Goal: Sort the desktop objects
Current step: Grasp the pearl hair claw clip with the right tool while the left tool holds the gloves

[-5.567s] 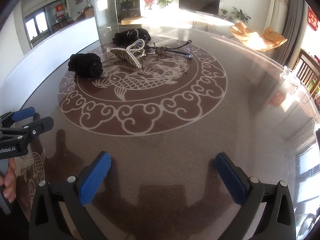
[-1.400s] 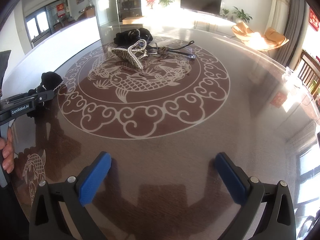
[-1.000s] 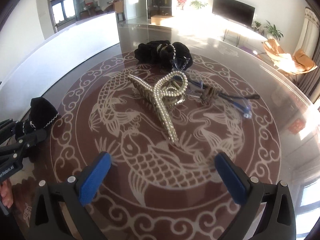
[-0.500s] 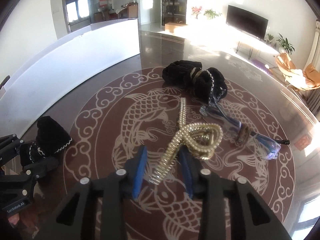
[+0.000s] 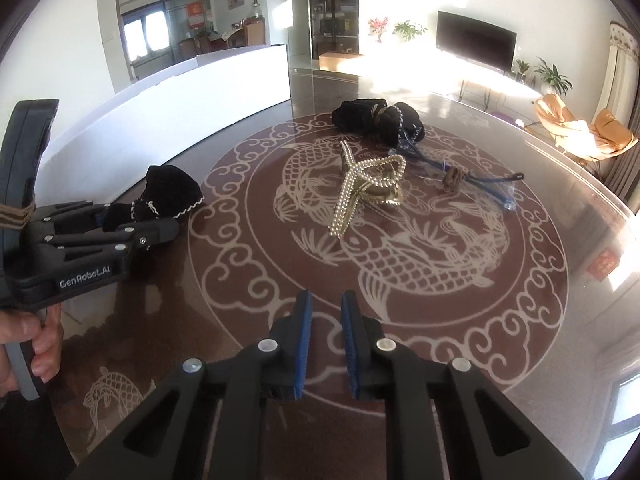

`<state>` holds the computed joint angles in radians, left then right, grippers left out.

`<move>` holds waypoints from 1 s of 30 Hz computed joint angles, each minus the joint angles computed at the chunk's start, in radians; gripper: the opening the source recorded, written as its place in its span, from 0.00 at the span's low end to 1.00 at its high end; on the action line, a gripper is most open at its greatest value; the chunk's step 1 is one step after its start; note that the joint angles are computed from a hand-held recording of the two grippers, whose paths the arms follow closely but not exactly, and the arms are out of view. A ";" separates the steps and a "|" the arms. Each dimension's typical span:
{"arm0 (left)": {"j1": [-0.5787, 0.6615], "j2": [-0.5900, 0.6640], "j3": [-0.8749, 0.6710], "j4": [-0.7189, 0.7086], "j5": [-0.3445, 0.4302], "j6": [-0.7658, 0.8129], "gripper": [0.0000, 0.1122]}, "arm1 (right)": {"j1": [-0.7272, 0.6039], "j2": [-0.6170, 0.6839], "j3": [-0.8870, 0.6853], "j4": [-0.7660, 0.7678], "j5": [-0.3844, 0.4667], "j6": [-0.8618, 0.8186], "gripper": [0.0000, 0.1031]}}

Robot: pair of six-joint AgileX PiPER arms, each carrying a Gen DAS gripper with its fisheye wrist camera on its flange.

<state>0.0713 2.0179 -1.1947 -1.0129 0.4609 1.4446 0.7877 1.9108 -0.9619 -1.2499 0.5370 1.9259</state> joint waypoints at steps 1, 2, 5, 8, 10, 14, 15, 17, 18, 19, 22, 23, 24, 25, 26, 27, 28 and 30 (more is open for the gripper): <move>0.002 0.000 -0.001 -0.001 0.004 0.000 0.33 | 0.014 -0.011 0.016 -0.002 0.013 0.013 0.16; 0.003 -0.002 0.001 -0.001 0.005 0.001 0.33 | 0.025 -0.026 0.029 0.005 0.022 0.012 0.16; 0.001 -0.003 0.001 0.005 -0.002 -0.001 0.34 | 0.025 -0.058 0.057 0.007 0.036 0.027 0.16; 0.004 -0.002 0.000 0.003 0.004 0.000 0.34 | -0.007 -0.079 0.064 0.005 0.013 0.021 0.16; 0.005 -0.001 -0.001 0.002 0.006 0.000 0.33 | -0.054 -0.065 0.030 0.070 -0.025 -0.074 0.22; 0.002 -0.002 0.001 0.001 0.000 0.002 0.34 | -0.154 -0.001 -0.068 0.203 -0.088 -0.230 0.75; 0.002 -0.002 0.001 0.001 0.000 0.002 0.34 | -0.169 0.016 -0.097 0.199 -0.088 -0.229 0.78; 0.002 -0.002 0.001 0.002 0.001 0.002 0.34 | -0.201 0.059 -0.167 0.200 -0.094 -0.258 0.78; 0.002 -0.002 0.001 0.002 0.001 0.002 0.34 | -0.214 0.093 -0.222 0.249 -0.083 -0.324 0.78; 0.002 -0.002 0.001 0.002 0.001 0.002 0.34 | -0.227 0.128 -0.283 0.311 -0.059 -0.406 0.78; 0.004 -0.001 -0.001 0.001 0.007 0.000 0.34 | -0.259 0.212 -0.418 0.427 -0.003 -0.561 0.78; 0.004 -0.001 -0.001 0.001 0.007 0.000 0.34 | -0.269 0.228 -0.438 0.453 -0.008 -0.594 0.78; 0.004 0.000 -0.001 -0.001 0.007 0.001 0.34 | -0.267 0.237 -0.452 0.438 0.004 -0.596 0.72; 0.002 -0.001 0.000 0.000 0.006 0.002 0.34 | -0.265 0.245 -0.464 0.434 0.021 -0.612 0.62; 0.000 -0.003 0.003 -0.001 0.001 0.004 0.34 | -0.262 0.242 -0.458 0.411 0.016 -0.603 0.54; -0.001 -0.003 0.005 -0.001 -0.002 0.006 0.34 | -0.261 0.232 -0.440 0.391 -0.001 -0.588 0.50; -0.002 -0.004 0.005 -0.001 -0.003 0.006 0.34 | -0.252 0.229 -0.433 0.383 0.013 -0.585 0.49; 0.002 -0.001 0.002 -0.003 0.005 0.006 0.34 | -0.217 0.215 -0.403 0.319 0.033 -0.528 0.45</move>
